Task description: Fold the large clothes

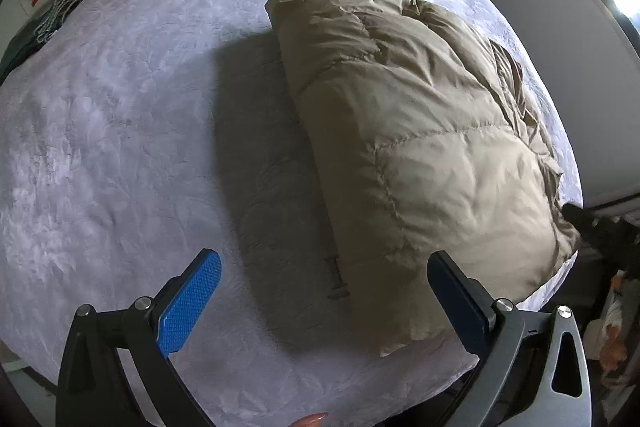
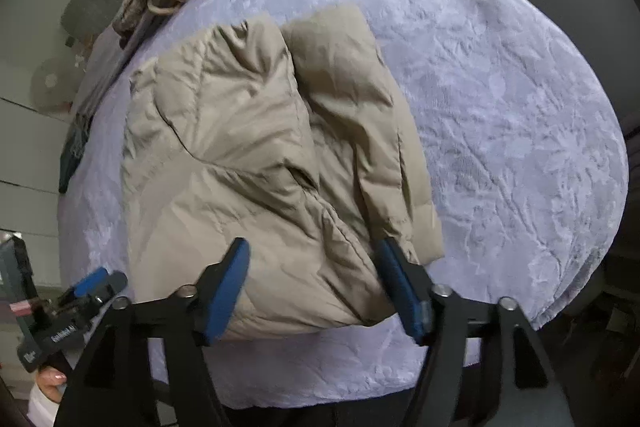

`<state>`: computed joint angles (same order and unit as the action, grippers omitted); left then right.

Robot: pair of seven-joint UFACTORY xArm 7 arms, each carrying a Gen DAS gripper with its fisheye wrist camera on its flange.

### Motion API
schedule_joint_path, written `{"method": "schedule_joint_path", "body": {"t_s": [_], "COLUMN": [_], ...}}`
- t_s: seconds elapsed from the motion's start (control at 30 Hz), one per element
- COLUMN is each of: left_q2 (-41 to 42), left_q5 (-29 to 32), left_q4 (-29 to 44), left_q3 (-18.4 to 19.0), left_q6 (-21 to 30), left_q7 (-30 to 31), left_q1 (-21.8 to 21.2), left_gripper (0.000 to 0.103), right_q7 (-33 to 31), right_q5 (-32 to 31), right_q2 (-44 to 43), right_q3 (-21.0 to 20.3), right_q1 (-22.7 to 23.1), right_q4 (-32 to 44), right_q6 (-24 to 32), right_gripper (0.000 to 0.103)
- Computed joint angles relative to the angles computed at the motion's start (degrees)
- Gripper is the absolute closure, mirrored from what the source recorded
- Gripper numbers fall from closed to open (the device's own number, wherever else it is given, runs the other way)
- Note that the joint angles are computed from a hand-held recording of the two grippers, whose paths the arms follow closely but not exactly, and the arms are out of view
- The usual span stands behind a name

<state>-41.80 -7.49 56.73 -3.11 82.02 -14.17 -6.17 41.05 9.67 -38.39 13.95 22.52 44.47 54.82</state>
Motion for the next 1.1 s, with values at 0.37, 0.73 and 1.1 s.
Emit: {"method": "schedule_joint_path", "body": {"t_s": [0.37, 0.73, 1.1], "left_q2": [5.2, 13.5, 17.6], "left_q5": [0.9, 1.6, -7.8], "left_q4": [2.6, 7.5, 7.0], "left_q3": [-0.8, -0.9, 3.5], "left_q6": [-0.6, -3.4, -7.6], "left_q7": [-3.8, -7.4, -3.6], "left_q1": [1.1, 0.6, 0.5], "left_gripper": [0.0, 0.0, 0.0], "right_q7": [-9.0, -22.8, -32.4], "right_q5": [0.9, 8.0, 18.1], "right_q2": [5.4, 16.8, 21.1], "right_q3": [-5.7, -9.8, -12.2], "right_q1": [-1.9, -5.1, -7.6], "right_q4": [4.5, 11.0, 11.3], "right_q6": [1.2, 1.3, 1.6], "right_gripper": [0.018, 0.018, 0.017]}}
